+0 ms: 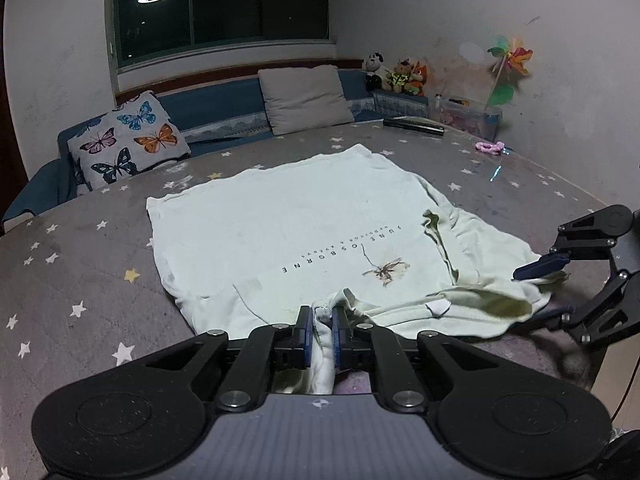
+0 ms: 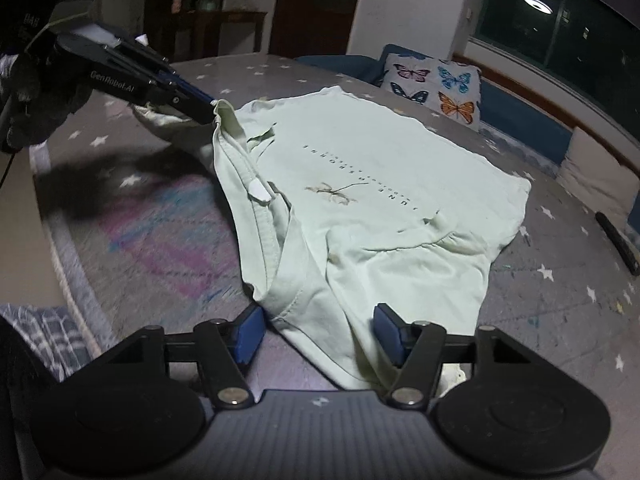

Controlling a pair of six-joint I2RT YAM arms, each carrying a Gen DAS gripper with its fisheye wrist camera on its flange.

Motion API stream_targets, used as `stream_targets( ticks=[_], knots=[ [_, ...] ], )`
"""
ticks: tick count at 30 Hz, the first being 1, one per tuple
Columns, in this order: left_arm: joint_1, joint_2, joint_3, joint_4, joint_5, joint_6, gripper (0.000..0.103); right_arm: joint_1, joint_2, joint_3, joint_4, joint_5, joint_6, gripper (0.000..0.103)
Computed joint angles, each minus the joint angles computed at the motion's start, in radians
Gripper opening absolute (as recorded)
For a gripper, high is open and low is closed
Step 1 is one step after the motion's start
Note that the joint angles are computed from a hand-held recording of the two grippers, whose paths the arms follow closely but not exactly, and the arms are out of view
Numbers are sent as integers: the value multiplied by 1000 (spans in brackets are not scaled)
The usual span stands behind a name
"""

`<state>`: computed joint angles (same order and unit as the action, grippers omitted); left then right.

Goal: Fold clothes
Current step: 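Close the left gripper on the hem while the right gripper grasps the hem too, then lift the hem with both grippers and fold it over toward the collar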

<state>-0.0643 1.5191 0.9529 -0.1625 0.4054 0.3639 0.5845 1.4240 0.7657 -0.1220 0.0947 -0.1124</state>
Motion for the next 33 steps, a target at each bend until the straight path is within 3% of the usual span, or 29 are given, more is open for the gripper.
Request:
stream_targets(
  ticks=[2,3,7,10,12,14,20,25,33],
  knots=[
    [4,-6,-9,-12,13,20,11,-9,4,3,2,-8,7,41],
    [6,-15,-20,-17,18,36,11,-14,7,8,-2,-10,8,29],
    [14,-85,-94,-31,17,107,14,-31,10,24,-14,-18,11,16],
    [24,-152,-163,-26,15,134,17,-42,9,35,-11,-25,11,13],
    [22,-192,-207,-14,-9,144,24,-46,7,43,-6,-21,13,12],
    [13,-233,-258,19,-44,161,38,-50,7,54,0,-17,17,12],
    [3,-298,-340,62,-76,229,51,-68,16,95,7,-22,23,11],
    [-11,-276,-358,97,-86,287,57,-73,26,129,9,-23,29,11],
    [-23,-190,-332,153,-94,325,59,-84,37,186,8,-24,42,11]
  ],
)
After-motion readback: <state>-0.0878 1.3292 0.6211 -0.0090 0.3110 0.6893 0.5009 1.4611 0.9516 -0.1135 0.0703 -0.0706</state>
